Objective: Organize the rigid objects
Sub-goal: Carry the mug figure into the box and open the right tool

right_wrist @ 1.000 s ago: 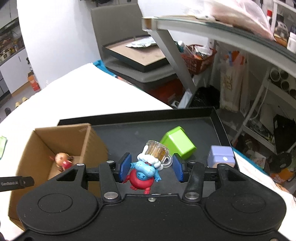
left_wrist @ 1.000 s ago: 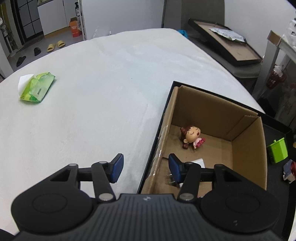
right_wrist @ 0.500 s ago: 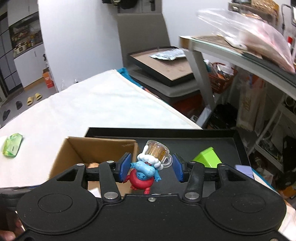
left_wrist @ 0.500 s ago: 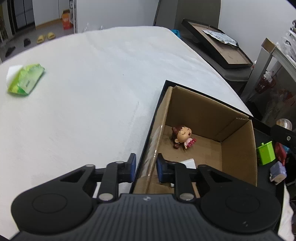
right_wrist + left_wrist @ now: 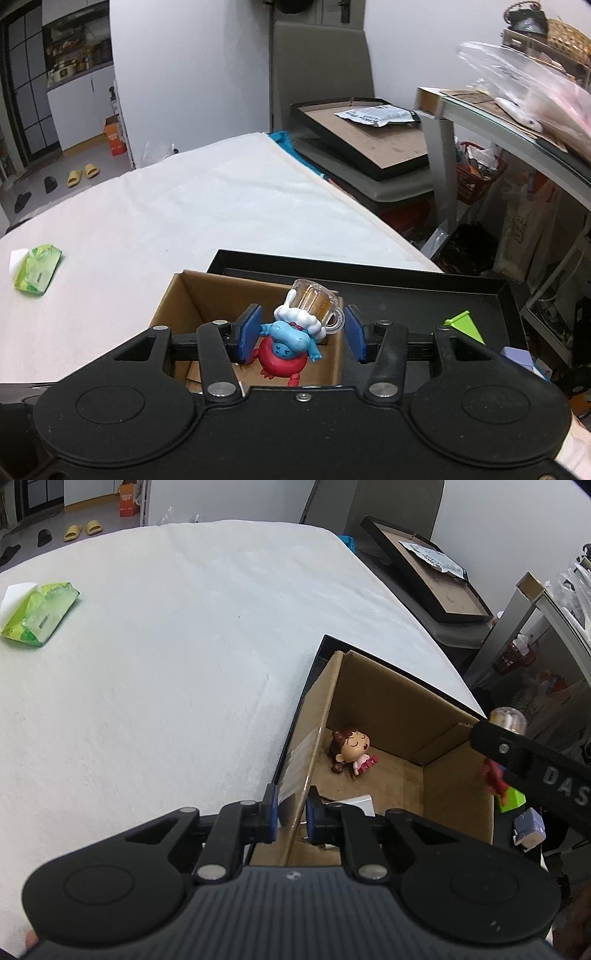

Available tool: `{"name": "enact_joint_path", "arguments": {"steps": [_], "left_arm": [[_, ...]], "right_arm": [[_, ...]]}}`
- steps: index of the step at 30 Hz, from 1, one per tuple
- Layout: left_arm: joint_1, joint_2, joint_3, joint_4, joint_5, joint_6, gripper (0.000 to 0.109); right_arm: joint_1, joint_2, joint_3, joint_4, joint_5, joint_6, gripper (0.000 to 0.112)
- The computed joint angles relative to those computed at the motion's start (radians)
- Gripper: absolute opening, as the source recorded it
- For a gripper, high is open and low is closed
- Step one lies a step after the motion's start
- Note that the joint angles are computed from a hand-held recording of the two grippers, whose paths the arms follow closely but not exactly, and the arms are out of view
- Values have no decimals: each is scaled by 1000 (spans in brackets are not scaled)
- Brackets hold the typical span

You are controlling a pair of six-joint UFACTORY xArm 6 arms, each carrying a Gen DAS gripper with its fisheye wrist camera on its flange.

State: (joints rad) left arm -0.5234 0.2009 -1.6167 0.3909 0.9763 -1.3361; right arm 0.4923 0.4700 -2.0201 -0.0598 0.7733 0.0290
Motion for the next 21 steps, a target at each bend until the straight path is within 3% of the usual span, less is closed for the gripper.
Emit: {"name": "enact_joint_path", "arguments": {"steps": [8,10,21], "left_arm": [[9,-17,28,-18,-30,10,14],[12,-24,38,-22,-36,10,15],[3,-15,13,-9,-7,10,15]], "right_arm": [[25,51,-72,-26,27,-4,50],[27,52,-75,-49,21,10,59],[-15,-52,63,-80,-25,56,63]]}}
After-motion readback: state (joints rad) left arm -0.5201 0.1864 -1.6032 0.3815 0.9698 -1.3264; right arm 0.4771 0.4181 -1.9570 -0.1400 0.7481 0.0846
